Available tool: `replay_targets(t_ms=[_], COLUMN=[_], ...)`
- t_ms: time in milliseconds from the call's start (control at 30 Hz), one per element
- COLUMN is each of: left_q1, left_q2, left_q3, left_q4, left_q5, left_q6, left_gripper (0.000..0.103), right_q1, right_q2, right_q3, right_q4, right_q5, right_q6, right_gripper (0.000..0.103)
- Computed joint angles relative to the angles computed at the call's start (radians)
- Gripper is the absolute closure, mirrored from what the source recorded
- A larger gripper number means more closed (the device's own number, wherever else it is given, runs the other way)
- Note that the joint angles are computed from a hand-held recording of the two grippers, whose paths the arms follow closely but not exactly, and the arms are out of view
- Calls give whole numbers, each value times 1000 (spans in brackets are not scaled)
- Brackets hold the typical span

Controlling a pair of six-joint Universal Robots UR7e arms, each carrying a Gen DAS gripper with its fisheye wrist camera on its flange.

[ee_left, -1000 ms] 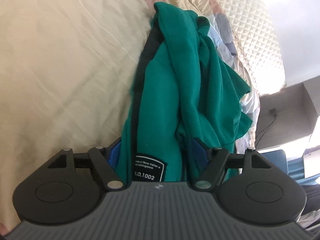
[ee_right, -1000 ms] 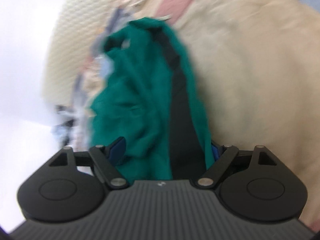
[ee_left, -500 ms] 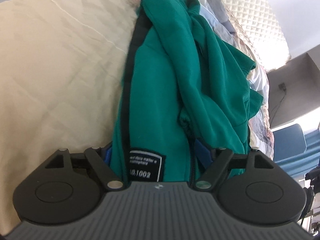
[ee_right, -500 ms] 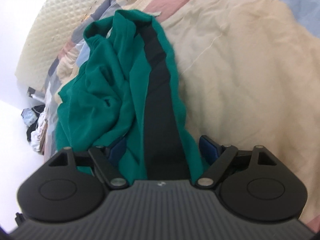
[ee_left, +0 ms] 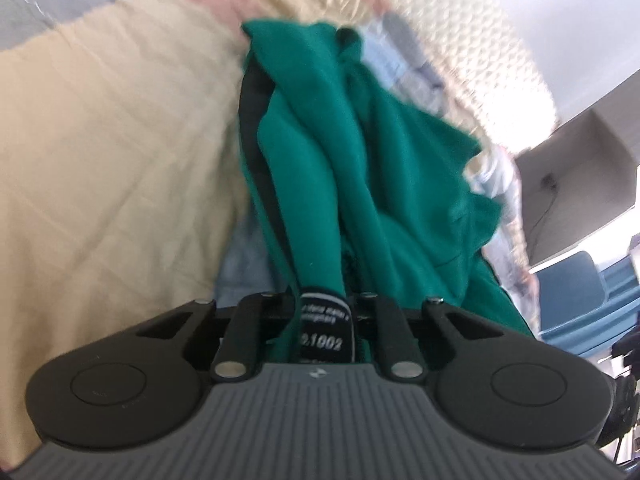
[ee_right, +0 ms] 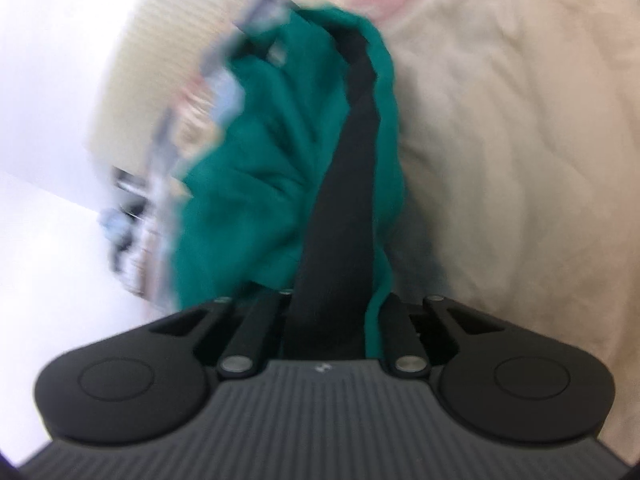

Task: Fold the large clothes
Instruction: 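Grasp the hoodie hem with both grippers and lift it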

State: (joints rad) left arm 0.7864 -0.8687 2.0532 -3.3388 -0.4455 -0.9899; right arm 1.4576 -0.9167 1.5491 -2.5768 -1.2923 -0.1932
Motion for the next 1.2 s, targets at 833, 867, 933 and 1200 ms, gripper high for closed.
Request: replay_targets(t_ms=[833, 867, 933, 1200], left_q1=[-432, -436, -431, -314], left_q2=[-270, -262, -232, -162], left_q3=[250, 249, 244, 149], left_q4=[103, 88, -1, -369], left_q5=[126, 122, 111, 73], left_q6=[-233, -218, -154, 140], left_gripper=[86, 86, 86, 83], right_q1=[-135, -142, -145, -59], right_q2=[-393, -397, -399, -306], right_q3=[311, 314, 316, 220], right_q4=[67, 64, 50, -40], right_q5=[588, 587, 576, 491], right_q6=[-151, -140, -124, -33], right_gripper=[92, 92, 91, 90])
